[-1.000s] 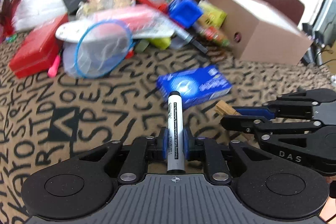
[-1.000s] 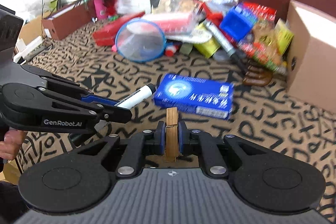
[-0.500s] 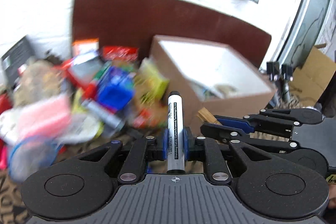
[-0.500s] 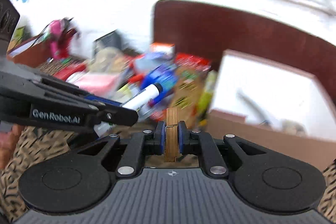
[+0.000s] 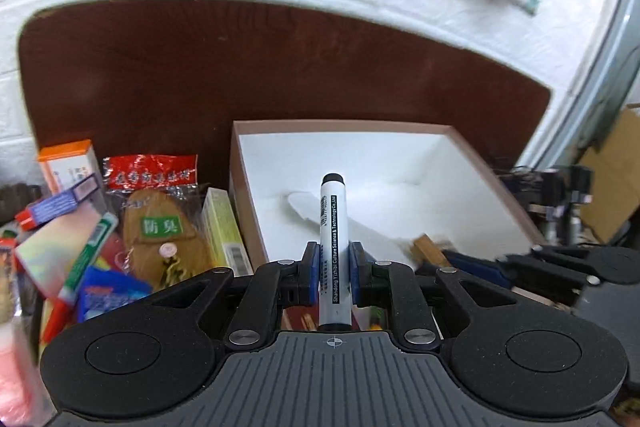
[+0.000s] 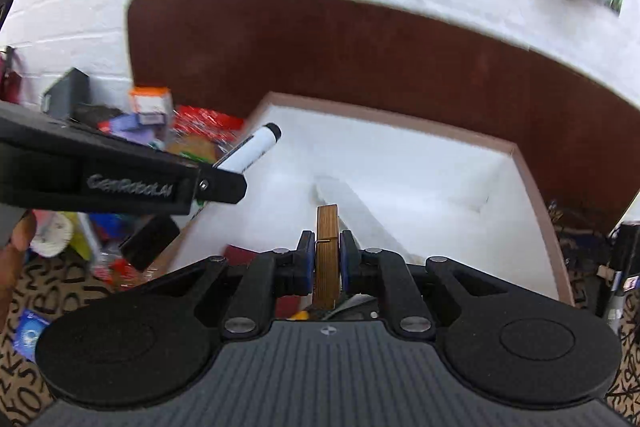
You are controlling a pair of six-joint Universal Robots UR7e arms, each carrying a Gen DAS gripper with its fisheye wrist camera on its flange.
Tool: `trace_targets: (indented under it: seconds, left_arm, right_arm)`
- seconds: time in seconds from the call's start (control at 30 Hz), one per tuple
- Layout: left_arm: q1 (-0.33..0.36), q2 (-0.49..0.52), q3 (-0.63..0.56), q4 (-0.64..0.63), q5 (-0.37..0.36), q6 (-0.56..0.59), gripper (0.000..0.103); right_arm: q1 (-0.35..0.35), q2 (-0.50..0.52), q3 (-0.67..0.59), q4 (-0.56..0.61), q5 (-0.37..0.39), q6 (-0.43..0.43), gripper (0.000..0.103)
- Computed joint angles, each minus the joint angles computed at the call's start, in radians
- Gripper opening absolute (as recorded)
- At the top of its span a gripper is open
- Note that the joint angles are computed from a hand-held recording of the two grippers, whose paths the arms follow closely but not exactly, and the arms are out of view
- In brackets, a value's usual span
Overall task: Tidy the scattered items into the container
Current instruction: 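Carry both items over the cardboard box and open both tools to drop them, then move both tools back toward the blue medicine box on the table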
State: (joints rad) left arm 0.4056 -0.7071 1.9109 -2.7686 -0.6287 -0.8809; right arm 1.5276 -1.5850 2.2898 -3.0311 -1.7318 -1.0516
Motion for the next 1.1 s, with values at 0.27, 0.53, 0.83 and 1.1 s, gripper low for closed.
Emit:
trace_targets:
  seconds: [0.27,0.53,0.83,1.1]
  left_arm:
    - [0.084,0.065,-0.074,0.022,-0.013,0.037,0.012]
    - [0.079,0.077,-0.05,-0.2,-0.004,0.183,0.092]
    - [0.0,0.038,0.009,-0.172,0.037,0.24,0.103]
    - [-0.07,-0.072,0.144,-0.095,0.021,0.064,0.103]
  right_arm:
    - [0.003,0.17,-0.09,-0.019,-0.086,-0.012,0.015]
    - [0.003,0.215,-0.113,-0.079,-0.072,-0.032,0.08]
    - [0.009,0.121,-0.003,-0.198,-0.048,-0.101,0.098]
    - [0.043,-0.013,0.117,-0.187,-0.014,-0.163,0.101]
